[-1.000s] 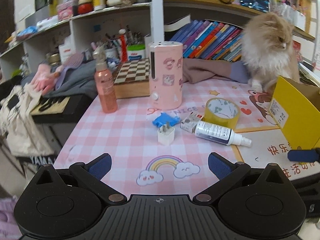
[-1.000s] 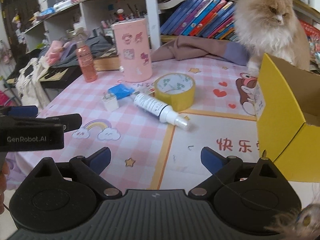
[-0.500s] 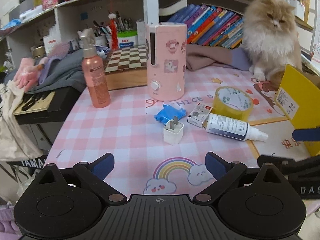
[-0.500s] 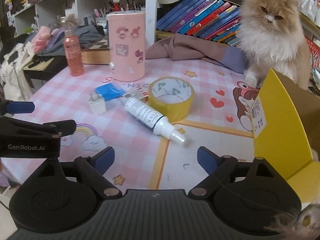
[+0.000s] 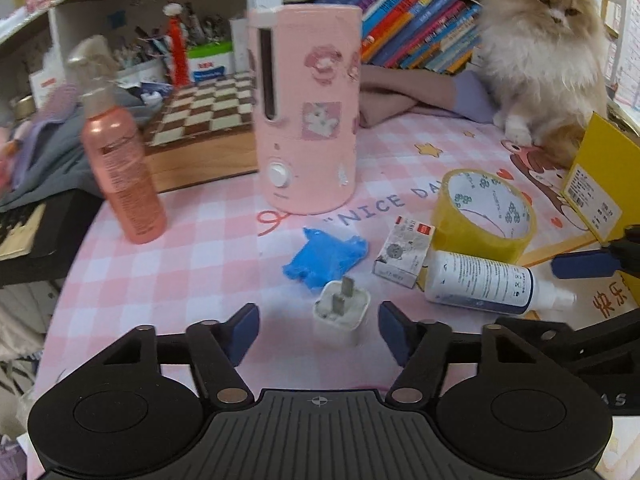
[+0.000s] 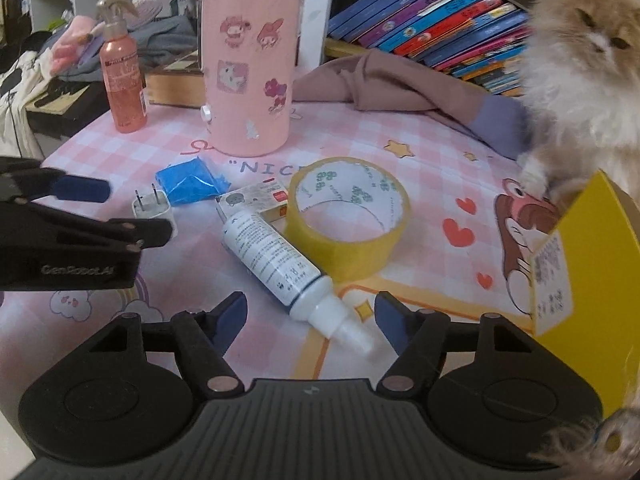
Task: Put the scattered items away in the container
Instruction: 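Grasp the small white plug adapter with the left tool while the right tool grasps the white spray bottle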
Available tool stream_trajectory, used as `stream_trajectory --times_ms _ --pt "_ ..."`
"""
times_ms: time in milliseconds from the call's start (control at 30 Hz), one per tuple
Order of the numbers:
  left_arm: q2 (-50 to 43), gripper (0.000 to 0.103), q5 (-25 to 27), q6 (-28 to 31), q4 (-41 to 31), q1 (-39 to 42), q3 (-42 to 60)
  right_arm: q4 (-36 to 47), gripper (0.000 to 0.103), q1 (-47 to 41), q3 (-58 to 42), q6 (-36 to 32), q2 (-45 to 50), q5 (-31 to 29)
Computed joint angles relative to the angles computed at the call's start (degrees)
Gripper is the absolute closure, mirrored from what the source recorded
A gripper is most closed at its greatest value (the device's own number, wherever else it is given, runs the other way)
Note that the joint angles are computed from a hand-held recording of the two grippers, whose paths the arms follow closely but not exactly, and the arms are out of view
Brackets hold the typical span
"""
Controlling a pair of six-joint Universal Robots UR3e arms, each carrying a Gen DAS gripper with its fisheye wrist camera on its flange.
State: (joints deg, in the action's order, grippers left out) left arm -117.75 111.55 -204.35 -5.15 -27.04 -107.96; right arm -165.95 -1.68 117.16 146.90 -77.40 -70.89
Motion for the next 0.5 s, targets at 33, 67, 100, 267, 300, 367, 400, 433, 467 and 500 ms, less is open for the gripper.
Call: stream_trajectory --times_ms 33,67,100,267,300,367,400,433,467,500 --pt "-0.57 0.048 -0.75 0.50 -0.15 0.32 0.67 0.91 0.036 0.20 -1.06 -0.24 0.76 0.07" --pt "-0.97 0.052 -1.27 0.82 -0.28 0.53 1.13 1.83 0.037 0.40 -2.08 -0.42 1.47 0.12" --pt "-1.38 0.055 -1.71 1.05 -0.33 0.72 1.53 2.76 0.038 0.59 -3.07 -0.60 2.12 0.13" --pt "-2.66 0.061 -0.90 1.08 0.92 0.54 1.96 5.68 0.041 1.02 -6.05 -1.46 4.27 0.89" --pt "-2.59 0.063 -0.85 0.92 1.09 0.58 1.80 5.84 0.041 0.97 -6.33 -1.58 4.50 1.20" --pt "-2.28 0.070 -1.04 0.75 1.61 0.85 1.23 6.89 0.043 0.81 -7.23 -1.99 4.90 2.03" --pt "-2.11 0.075 -1.00 0.65 1.72 0.94 0.99 7.41 0.046 0.76 -7.64 -2.26 5.06 2.40" --pt "-1.89 0.075 -1.11 0.47 1.91 1.07 0.66 7.92 0.050 0.71 -7.97 -2.62 5.15 2.80" --pt "-1.59 0.076 -1.57 0.28 2.30 1.30 0.16 8.52 0.053 0.67 -8.27 -3.00 5.17 3.25" --pt "-1.30 0.076 -1.96 0.12 2.66 1.46 -0.33 9.29 0.059 0.61 -8.54 -3.34 5.10 3.70"
